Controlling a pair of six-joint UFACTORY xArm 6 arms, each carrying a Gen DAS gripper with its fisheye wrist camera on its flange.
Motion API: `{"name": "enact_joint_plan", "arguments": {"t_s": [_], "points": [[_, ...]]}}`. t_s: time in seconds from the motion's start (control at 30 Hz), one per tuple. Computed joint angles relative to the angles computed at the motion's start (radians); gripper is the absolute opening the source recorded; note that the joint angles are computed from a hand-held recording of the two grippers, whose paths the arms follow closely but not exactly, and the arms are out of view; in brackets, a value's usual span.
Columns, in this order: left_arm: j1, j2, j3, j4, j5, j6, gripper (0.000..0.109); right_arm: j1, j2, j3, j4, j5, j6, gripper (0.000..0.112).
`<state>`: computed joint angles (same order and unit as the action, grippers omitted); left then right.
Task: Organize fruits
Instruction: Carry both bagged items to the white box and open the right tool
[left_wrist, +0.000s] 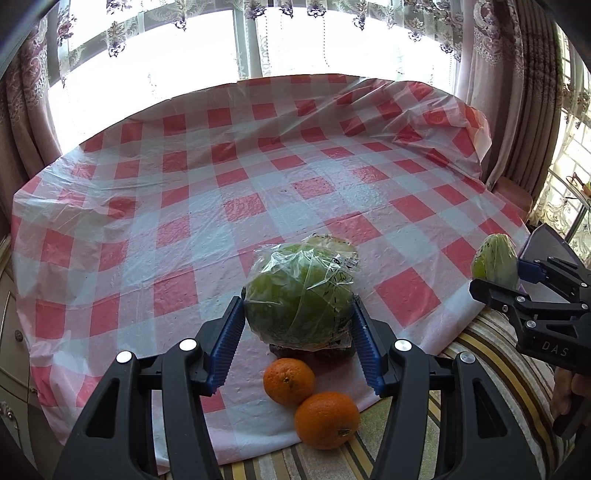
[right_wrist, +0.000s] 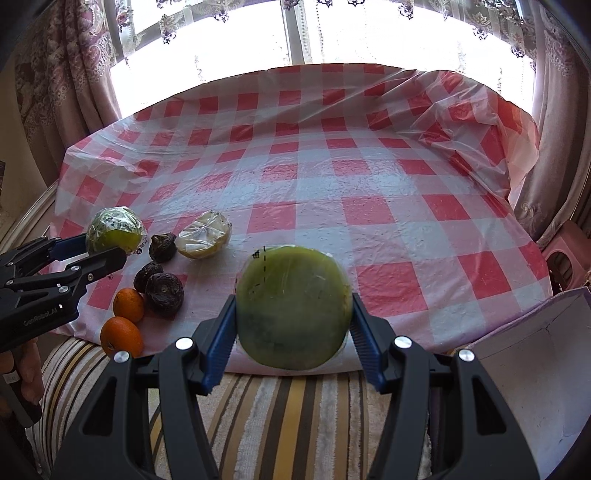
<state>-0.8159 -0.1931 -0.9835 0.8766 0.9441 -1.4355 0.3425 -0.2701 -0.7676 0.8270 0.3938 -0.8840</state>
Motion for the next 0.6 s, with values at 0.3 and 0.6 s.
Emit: {"name": "enact_joint_plan", "arguments": {"t_s": [0.3,0.6], "points": [[0.0,0.125,-0.146,-0.021,-0.057,0.139,0.055,-0.116,-0.017,-0.005,0.013,0.022,-0.023,0.059],[-0.002,0.29,-0.332,-0.119,-0.13,0.351,0.055,-0.243,0.016,-0.026,-0.032,0.003,0.005,0.059]]}}
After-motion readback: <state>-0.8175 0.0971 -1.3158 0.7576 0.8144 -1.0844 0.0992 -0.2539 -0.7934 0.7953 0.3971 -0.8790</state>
